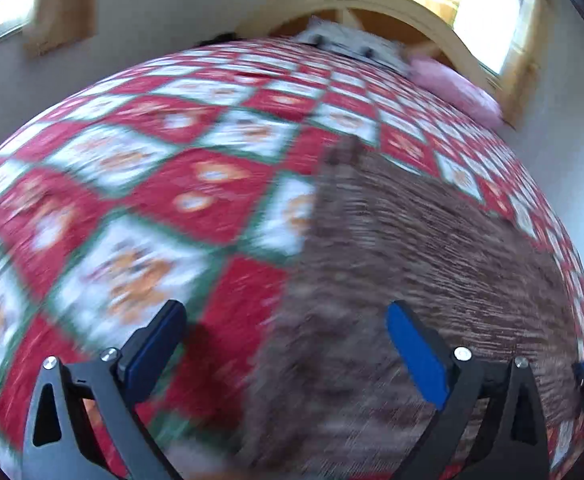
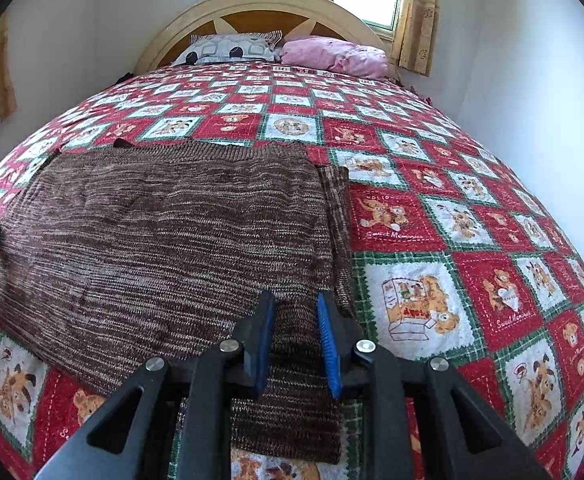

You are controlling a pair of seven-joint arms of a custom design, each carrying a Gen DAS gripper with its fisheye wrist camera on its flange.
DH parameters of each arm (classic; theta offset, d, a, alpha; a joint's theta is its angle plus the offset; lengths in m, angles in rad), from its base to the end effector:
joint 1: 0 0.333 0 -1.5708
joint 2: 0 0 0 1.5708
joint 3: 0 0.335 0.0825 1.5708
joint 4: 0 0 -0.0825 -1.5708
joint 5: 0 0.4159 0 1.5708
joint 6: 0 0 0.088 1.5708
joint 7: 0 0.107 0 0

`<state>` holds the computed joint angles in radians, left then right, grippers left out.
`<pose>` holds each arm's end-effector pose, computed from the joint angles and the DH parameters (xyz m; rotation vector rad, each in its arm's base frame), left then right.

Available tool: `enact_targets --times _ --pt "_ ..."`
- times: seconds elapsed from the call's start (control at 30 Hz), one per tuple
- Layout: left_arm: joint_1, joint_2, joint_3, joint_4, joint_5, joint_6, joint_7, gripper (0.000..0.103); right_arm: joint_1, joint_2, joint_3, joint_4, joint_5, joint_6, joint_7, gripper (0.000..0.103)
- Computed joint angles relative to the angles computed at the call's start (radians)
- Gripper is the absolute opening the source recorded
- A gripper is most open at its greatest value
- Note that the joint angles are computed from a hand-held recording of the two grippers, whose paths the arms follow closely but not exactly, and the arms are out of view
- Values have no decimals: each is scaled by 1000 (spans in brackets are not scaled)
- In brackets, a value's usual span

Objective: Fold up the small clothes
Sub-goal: 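Lower the hem onto the collar and open both grippers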

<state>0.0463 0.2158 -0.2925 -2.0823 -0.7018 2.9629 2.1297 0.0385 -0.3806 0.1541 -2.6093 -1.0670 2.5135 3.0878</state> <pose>0.6348 -0.1067 0.3887 -1.7952 2.0344 -0.9763 0.4345 0.0913 0.4019 -1.3490 2.2989 -1.0721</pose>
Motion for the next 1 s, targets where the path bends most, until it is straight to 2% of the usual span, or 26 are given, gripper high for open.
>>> enact_targets --times 0.03,0.07,0.1,0.13,0.17,0.2,0.23,0.33,0.4,0.43,0.47,0.5,0.57,0.6,0.63,0.67,0.77,0.83,0.9,0.93,1.0 --pt "42 -29 -25 -27 -95 -19 36 102 -1 1 -1 1 -2 1 1 24" --pt "110 -55 -85 -49 -259 -38 142 102 -2 3 1 2 -5 -1 2 24" --pt "144 -79 -112 -70 -404 -48 266 102 -1 5 2 4 -6 -4 2 24" --pt "143 -103 -106 -92 -478 -50 334 102 0 9 2 7 -7 -7 2 24" --pt "106 -128 -68 -120 -482 -43 355 102 1 9 1 7 -7 -7 2 24" --pt "92 -145 -53 -141 -427 -40 318 101 2 8 -1 6 -7 -5 3 24" --pt "78 -157 -42 -154 -423 -41 321 101 2 7 -1 6 -9 -3 7 24" --pt "46 -188 -13 -184 -510 -84 369 96 0 6 -4 2 -17 10 19 24" --pt "12 -191 1 -192 -549 -57 392 94 -2 6 -7 0 -19 17 21 24" --pt "-3 -188 11 -194 -525 -50 365 92 -3 6 -7 0 -20 17 21 24" --pt "-21 -188 20 -197 -480 -36 303 84 -4 5 -7 -1 -21 19 22 24" --pt "-34 -195 32 -202 -478 -40 275 71 -5 5 -7 -1 -22 21 23 24" --pt "-45 -231 68 -219 -565 -133 243 59 -8 2 -9 -5 -24 28 26 24" --pt "-51 -241 87 -225 -620 -179 233 59 -9 2 -9 -6 -26 33 28 24" --pt "-64 -242 99 -228 -661 -186 231 59 -11 0 -9 -7 -27 35 30 24" --pt "-83 -234 105 -226 -720 -156 241 60 -12 -1 -9 -8 -27 38 32 24" --pt "-124 -184 112 -174 -757 -87 257 67 -16 -2 -8 -10 -29 43 34 24" --pt "-132 -147 111 -125 -794 -82 291 74 -17 -3 -7 -11 -29 43 33 24" --pt "-127 -98 110 -66 -826 -100 336 72 -18 -3 -6 -11 -29 44 34 24" --pt "-121 -87 109 -51 -840 -109 352 68 -18 -3 -6 -11 -29 44 34 24" --pt "-96 -82 114 -44 -893 -187 389 35 -19 -4 -6 -11 -30 47 36 24"
